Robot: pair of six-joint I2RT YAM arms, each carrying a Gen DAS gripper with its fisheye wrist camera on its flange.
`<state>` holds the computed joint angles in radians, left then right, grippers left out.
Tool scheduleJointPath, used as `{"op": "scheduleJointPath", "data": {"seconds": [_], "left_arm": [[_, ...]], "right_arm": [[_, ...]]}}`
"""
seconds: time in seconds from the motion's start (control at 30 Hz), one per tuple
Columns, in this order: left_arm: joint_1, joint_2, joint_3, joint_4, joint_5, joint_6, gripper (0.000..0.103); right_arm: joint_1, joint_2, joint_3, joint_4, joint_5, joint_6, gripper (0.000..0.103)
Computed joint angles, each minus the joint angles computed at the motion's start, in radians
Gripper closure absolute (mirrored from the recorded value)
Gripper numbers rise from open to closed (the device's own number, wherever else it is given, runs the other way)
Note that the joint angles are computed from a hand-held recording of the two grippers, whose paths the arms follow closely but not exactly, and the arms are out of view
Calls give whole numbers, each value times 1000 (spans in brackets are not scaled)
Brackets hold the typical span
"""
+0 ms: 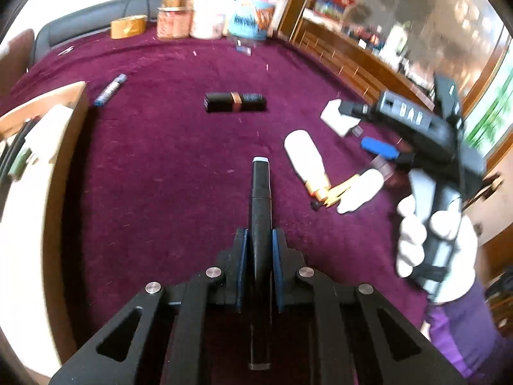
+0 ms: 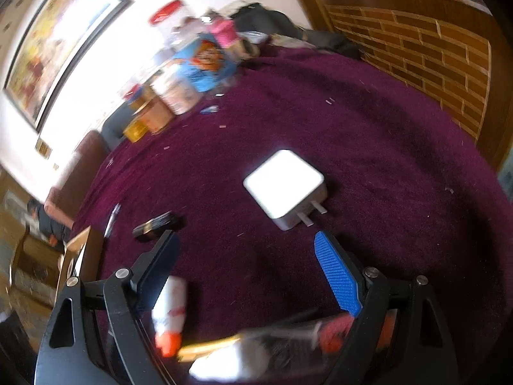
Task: Organize rigid objects
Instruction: 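Grasp the black pen with left tool while right tool grasps white orange-capped glue bottle, then carry pen and glue bottle into the box and open both tools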
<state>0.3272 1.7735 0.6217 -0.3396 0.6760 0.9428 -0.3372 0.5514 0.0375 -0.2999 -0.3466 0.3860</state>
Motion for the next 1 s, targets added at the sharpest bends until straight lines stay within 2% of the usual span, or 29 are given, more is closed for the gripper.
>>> {"op": "scheduleJointPath", "data": {"seconds": [0.07, 0.1, 0.23, 0.3, 0.37, 0.4, 0.43, 0.47, 0.5, 0.53, 0.57, 0.63, 0.8, 0.83, 1.0], "left_arm": [[77, 0, 46, -112, 45, 79, 91], [126, 13, 84, -196, 74, 136, 91], [279, 79, 228, -471, 146, 316, 91], [329, 111, 291, -552, 160, 358, 91], [384, 152, 368, -605, 175, 372, 91], [407, 167, 396, -619, 179, 377, 91], [436, 188, 433, -628, 184, 373, 91], [449, 201, 454, -631, 186, 367, 91], [472, 229, 494, -637, 189, 356, 91], [492, 257, 531, -636, 190, 338, 91], [504, 273, 550, -633, 188, 328, 91], [522, 317, 600, -612, 176, 282, 91], [503, 427, 704, -546, 135, 169, 91], [509, 441, 715, -552, 130, 177, 91], [416, 458, 743, -483, 82, 87, 91]], "right_arm": [[190, -97, 36, -120, 112, 57, 17], [282, -87, 51, -129, 166, 89, 17], [682, 142, 122, -42, 433, 220, 17], [817, 313, 165, 27, 539, 253, 17], [878, 444, 195, 76, 581, 264, 17], [893, 510, 209, 95, 592, 267, 18], [912, 603, 232, 118, 613, 278, 26], [909, 659, 244, 138, 611, 276, 41], [931, 670, 245, 139, 651, 287, 46], [944, 661, 244, 131, 667, 295, 68], [943, 641, 241, 117, 667, 302, 78], [917, 575, 218, 111, 613, 298, 79], [937, 408, 223, 36, 554, 348, 79], [950, 382, 235, 22, 543, 359, 79], [1028, 451, 331, 70, 483, 397, 79]]}}
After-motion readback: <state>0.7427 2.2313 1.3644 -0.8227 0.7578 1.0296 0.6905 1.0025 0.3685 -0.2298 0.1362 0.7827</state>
